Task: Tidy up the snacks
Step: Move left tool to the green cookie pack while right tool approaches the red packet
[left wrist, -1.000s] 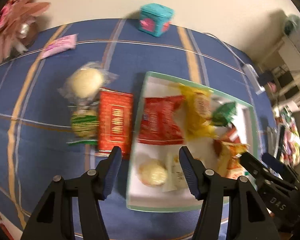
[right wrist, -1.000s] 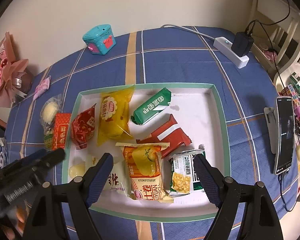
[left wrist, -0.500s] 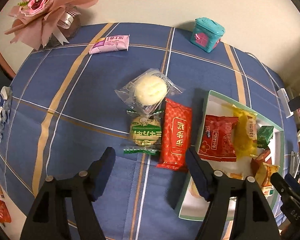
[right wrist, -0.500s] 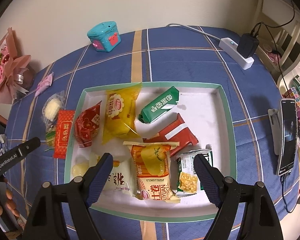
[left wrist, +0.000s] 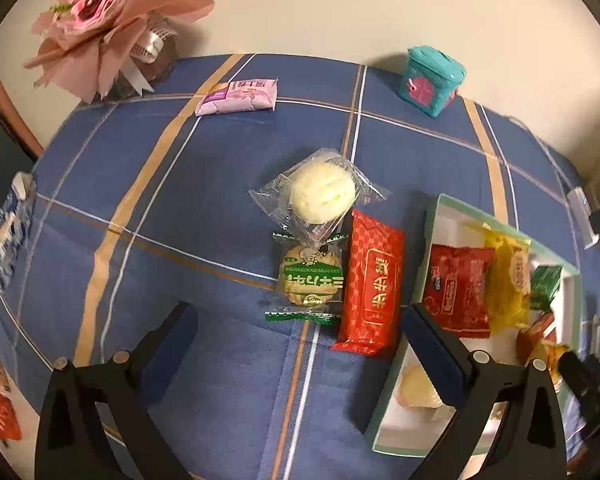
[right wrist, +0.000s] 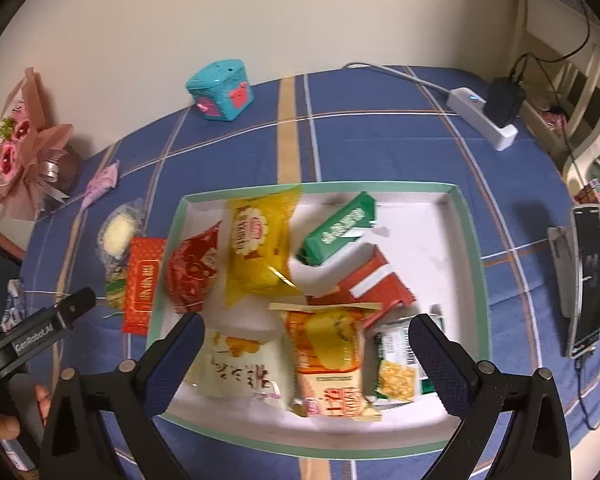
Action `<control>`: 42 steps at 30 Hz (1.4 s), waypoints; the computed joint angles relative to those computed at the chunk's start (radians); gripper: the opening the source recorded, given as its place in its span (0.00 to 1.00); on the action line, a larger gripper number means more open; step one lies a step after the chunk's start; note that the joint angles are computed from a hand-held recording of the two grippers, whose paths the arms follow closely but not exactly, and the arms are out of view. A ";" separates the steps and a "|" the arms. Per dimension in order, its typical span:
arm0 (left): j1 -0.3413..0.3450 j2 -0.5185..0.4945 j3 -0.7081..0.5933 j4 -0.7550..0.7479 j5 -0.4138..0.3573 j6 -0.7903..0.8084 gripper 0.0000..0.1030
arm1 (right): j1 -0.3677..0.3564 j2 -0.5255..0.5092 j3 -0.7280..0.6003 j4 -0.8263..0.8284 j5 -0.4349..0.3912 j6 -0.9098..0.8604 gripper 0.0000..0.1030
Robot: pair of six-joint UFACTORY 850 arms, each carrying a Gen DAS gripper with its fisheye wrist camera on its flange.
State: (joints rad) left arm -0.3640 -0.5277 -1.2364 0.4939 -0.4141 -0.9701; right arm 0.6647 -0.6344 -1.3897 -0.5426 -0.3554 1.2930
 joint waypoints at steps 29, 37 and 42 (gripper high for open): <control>0.144 0.070 0.073 0.168 0.097 -0.267 0.99 | 0.079 -0.189 -0.281 -0.131 -0.040 0.074 1.00; 0.211 0.058 0.078 0.044 0.126 -0.170 0.99 | 0.108 -0.275 -0.434 -0.126 -0.044 0.018 1.00; 0.230 0.044 0.071 0.007 0.134 -0.143 0.99 | 0.119 -0.331 -0.524 -0.068 -0.080 -0.056 1.00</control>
